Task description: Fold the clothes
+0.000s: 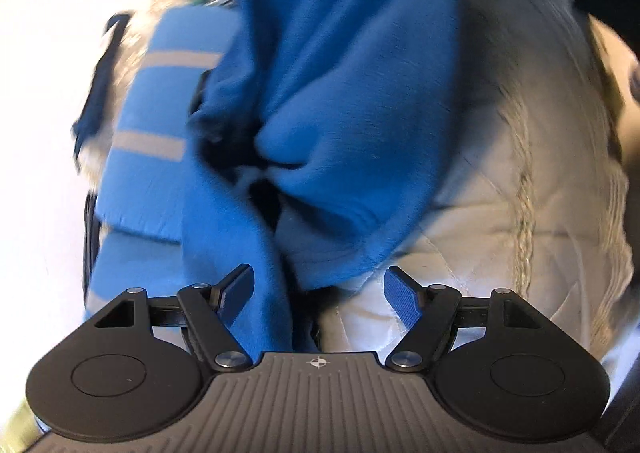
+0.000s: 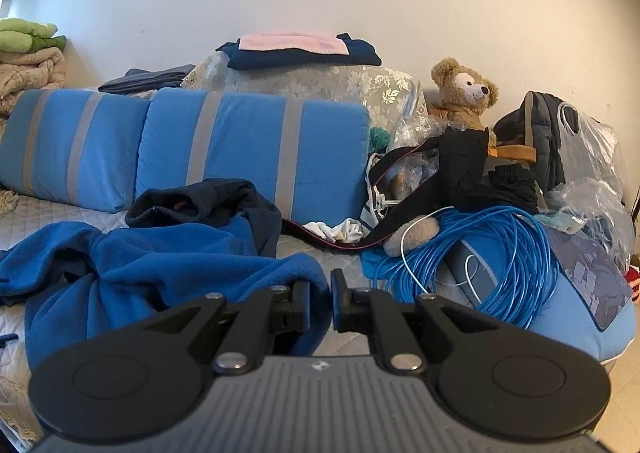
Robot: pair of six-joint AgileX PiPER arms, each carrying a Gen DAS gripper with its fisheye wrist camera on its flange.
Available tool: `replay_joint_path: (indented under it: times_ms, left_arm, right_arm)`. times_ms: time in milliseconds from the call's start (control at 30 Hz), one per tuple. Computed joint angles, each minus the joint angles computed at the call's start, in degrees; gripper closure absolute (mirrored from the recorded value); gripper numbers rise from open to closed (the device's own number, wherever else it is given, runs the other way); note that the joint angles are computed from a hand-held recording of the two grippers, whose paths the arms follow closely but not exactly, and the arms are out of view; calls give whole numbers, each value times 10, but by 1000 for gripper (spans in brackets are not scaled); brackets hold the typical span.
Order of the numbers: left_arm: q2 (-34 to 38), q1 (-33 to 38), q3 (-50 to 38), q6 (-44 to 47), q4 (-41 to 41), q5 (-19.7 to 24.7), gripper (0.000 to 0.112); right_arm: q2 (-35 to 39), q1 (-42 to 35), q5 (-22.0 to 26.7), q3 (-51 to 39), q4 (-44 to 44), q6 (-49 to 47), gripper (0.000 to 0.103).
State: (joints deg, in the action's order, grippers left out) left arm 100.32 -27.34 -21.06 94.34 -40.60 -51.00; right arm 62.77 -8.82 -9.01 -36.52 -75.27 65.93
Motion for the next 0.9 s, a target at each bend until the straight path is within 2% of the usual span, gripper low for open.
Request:
replay_joint_path:
  times_ms: [167, 233, 333, 400, 467, 500, 533, 567, 633, 767, 833, 900]
  left_arm:
    - [89, -13, 2, 5, 52, -107, 41]
    - [108, -3, -6, 11, 79, -122, 41]
    - [111, 14, -19, 18, 105, -111, 42]
    - [109, 23, -27, 13, 114, -89, 50]
    - [105, 28, -34, 10, 115, -61, 76]
    - [107, 23, -34, 10, 107, -60, 83]
    - [111, 18, -35, 9, 98, -60, 96]
    - [123, 13, -37, 5, 87, -69, 102]
    - [140, 0, -40, -12, 66, -89, 103]
    - [121, -28, -37, -32, 18, -99, 104]
    - [97, -34, -25, -49, 15, -115, 104]
    - [50, -35, -18, -62, 0, -105, 105]
  right_arm:
    - [2, -5, -5, 4, 7, -6, 92]
    - [4, -8, -6, 4, 7, -6, 92]
    - [7, -12, -10, 4, -3, 4, 92]
    - [8, -12, -10, 4, -8, 8, 92]
    - [10, -13, -11, 7, 3, -4, 92]
    - [11, -14, -11, 8, 10, -11, 92]
    - [13, -13, -10, 9, 21, -22, 92]
    - [14, -11, -8, 10, 31, -33, 92]
    - [18, -9, -4, 13, 52, -56, 92]
    - [21, -12, -4, 15, 60, -74, 92]
    - [24, -16, -4, 12, 42, -59, 92]
    - [28, -19, -5, 10, 27, -46, 93]
